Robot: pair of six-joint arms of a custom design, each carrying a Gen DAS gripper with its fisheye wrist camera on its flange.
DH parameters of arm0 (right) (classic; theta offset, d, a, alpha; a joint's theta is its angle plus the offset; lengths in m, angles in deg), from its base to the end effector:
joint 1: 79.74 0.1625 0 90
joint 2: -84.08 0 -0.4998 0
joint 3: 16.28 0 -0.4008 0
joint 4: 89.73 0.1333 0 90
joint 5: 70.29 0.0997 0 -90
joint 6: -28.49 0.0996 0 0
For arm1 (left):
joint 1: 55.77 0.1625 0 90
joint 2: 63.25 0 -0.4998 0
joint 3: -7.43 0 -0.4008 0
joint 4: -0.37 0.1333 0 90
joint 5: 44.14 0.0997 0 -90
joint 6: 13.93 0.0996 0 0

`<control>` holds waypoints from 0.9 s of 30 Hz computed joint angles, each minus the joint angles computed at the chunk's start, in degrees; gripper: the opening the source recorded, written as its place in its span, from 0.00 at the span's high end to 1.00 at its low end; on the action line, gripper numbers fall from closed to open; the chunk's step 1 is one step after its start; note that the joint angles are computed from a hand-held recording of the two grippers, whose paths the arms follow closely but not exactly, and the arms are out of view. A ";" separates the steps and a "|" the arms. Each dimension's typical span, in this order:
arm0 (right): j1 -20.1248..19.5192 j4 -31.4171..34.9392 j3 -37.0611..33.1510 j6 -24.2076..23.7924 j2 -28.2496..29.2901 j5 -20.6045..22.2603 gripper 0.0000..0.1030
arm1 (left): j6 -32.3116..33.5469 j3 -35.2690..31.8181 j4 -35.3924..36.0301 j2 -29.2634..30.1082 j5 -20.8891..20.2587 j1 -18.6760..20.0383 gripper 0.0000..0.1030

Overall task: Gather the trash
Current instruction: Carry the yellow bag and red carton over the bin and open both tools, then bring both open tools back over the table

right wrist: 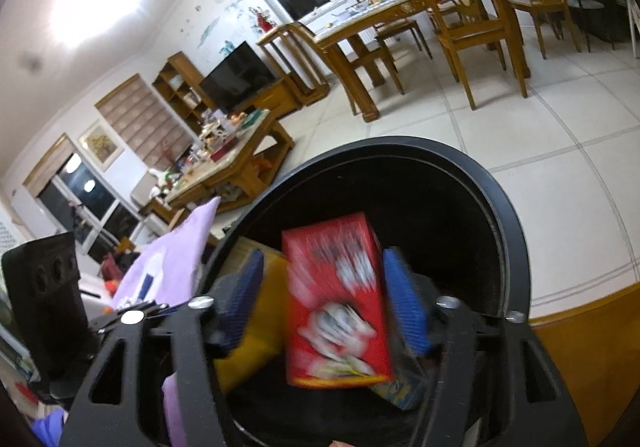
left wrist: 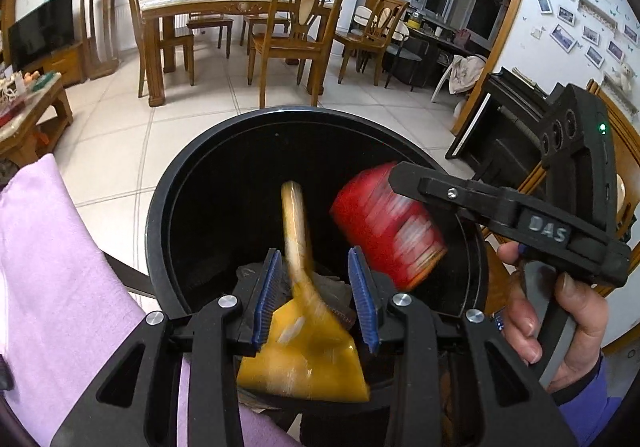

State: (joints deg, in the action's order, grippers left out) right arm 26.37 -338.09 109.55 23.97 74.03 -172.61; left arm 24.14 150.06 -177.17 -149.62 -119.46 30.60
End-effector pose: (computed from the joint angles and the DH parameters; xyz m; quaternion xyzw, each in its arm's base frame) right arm 0.2345 -0.4080 -0.1154 0.1275 -0.9184 0.3692 0.0630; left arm 0.1336 -0.3987 0.2974 0.3077 0.9048 -0.2190 0.1967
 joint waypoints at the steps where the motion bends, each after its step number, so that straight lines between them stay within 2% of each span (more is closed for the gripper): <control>1: 0.14 0.03 0.02 0.13 -0.02 0.05 0.27 | 0.19 0.25 -0.22 -0.38 0.22 -0.16 0.53; 2: 0.64 0.18 -0.21 0.30 0.14 -0.35 0.27 | 0.23 0.63 -0.72 -0.72 0.35 -0.43 0.45; 4: 1.76 0.02 -0.21 0.90 0.30 -1.28 0.27 | 1.02 1.29 -1.31 -2.19 0.10 -0.53 0.40; 7: 2.36 0.86 -0.56 1.20 0.04 -1.48 0.27 | 1.60 1.60 0.62 -5.17 -0.70 -0.43 0.39; 9: 3.91 1.83 -1.22 1.80 0.04 -2.36 0.27 | 1.74 1.28 2.23 -6.88 -1.48 0.10 0.34; 13: 8.09 6.41 -3.85 2.78 -0.05 -4.05 0.27 | 2.83 0.40 6.07 -12.04 -3.74 2.98 0.33; 16: 11.24 11.82 -7.33 3.33 0.22 -4.89 0.27 | 3.65 -1.74 8.85 -15.35 -6.19 7.17 0.33; 21: 17.68 24.41 -16.85 4.35 2.68 -6.51 0.27 | 5.00 -7.28 11.00 -18.06 -11.44 17.12 0.33; 22: 18.66 26.62 -18.69 4.50 3.20 -6.81 0.28 | 5.12 -9.00 10.90 -18.11 -12.84 19.81 0.33; 24: 20.91 33.29 -24.06 4.78 4.95 -6.79 0.36 | 5.04 -13.03 11.17 -17.54 -16.42 25.73 0.33; 27: 23.22 41.54 -31.46 5.40 7.67 -5.76 0.36 | 3.96 -17.89 10.90 -16.15 -19.49 32.17 0.33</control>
State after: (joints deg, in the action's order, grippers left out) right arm 49.59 -296.56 78.08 29.37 81.70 -178.37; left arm 28.10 132.17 -166.27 -165.77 -138.95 62.77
